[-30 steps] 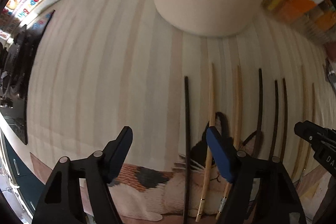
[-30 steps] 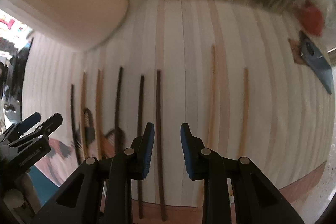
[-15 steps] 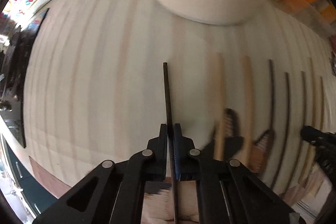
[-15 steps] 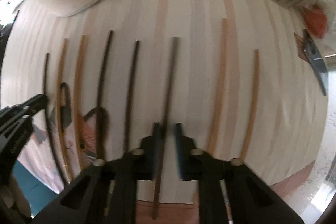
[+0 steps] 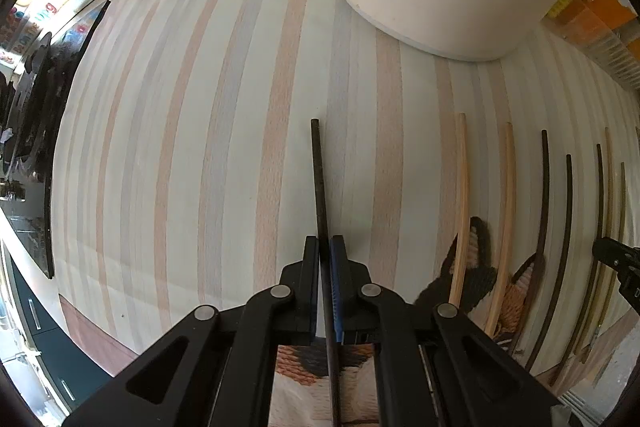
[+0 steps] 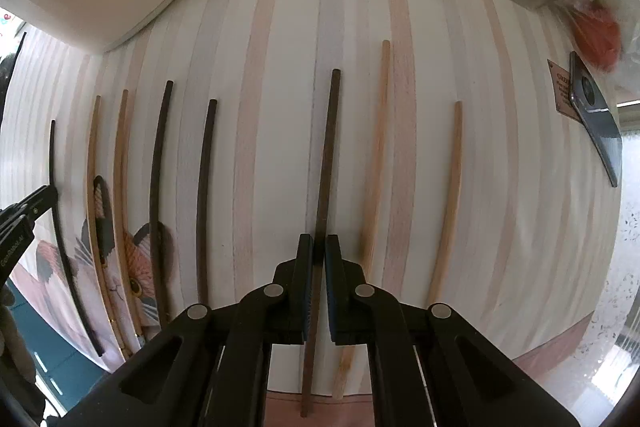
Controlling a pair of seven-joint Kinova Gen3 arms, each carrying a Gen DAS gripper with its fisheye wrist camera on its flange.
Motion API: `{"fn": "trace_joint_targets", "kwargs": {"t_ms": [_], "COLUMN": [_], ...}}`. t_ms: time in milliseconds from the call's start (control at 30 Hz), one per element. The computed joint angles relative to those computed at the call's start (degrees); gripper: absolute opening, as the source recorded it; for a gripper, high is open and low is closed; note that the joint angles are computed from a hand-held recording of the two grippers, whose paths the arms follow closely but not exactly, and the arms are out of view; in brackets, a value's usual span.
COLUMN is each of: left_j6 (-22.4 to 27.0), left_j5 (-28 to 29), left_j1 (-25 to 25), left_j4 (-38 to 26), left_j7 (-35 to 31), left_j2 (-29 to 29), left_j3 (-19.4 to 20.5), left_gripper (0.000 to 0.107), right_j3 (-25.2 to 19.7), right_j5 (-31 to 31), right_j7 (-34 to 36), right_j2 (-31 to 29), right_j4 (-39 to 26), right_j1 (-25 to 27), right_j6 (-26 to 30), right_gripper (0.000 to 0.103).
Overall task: Organize utensils
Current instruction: 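Lower left tool and grasp a dark chopstick while right tool grasps another dark one, then lift both dark chopsticks and lower them into the cream utensil holder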
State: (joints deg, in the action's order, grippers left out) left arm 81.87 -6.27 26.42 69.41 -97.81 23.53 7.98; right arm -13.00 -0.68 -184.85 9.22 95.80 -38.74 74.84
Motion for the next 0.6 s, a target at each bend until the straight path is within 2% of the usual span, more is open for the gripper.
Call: {"fn": "trace_joint_targets", "kwargs": {"t_ms": [233, 400, 600], "left_j6": [0.7, 0.5, -2.6], "left_j5": [-0.1, -3.2, -3.9], "left_j1": [-0.2, 3.1, 4.2], "left_j4": [-1.8, -1.3, 1.3], "left_j7": [-0.8, 0.2, 1.3], "left_j2": [1.1, 1.3, 0.3], "left_j3": [-0.2, -0.1, 0.1], "left_gripper": [0.004, 0.003, 0.003], "right_j3": [1.1, 1.9, 2.7], "right_j5": [-0.4, -1.2, -1.2], "right_j7": [2.8, 4.6, 4.6], "right_j2": [2.3, 1.9, 4.2], "right_j4": [-4.0, -4.5, -7.2], "right_j1": [1.2, 2.6, 3.2], "right_j6": [3.0, 4.2, 6.3], "right_gripper": [0.007, 0.007, 0.008]}}
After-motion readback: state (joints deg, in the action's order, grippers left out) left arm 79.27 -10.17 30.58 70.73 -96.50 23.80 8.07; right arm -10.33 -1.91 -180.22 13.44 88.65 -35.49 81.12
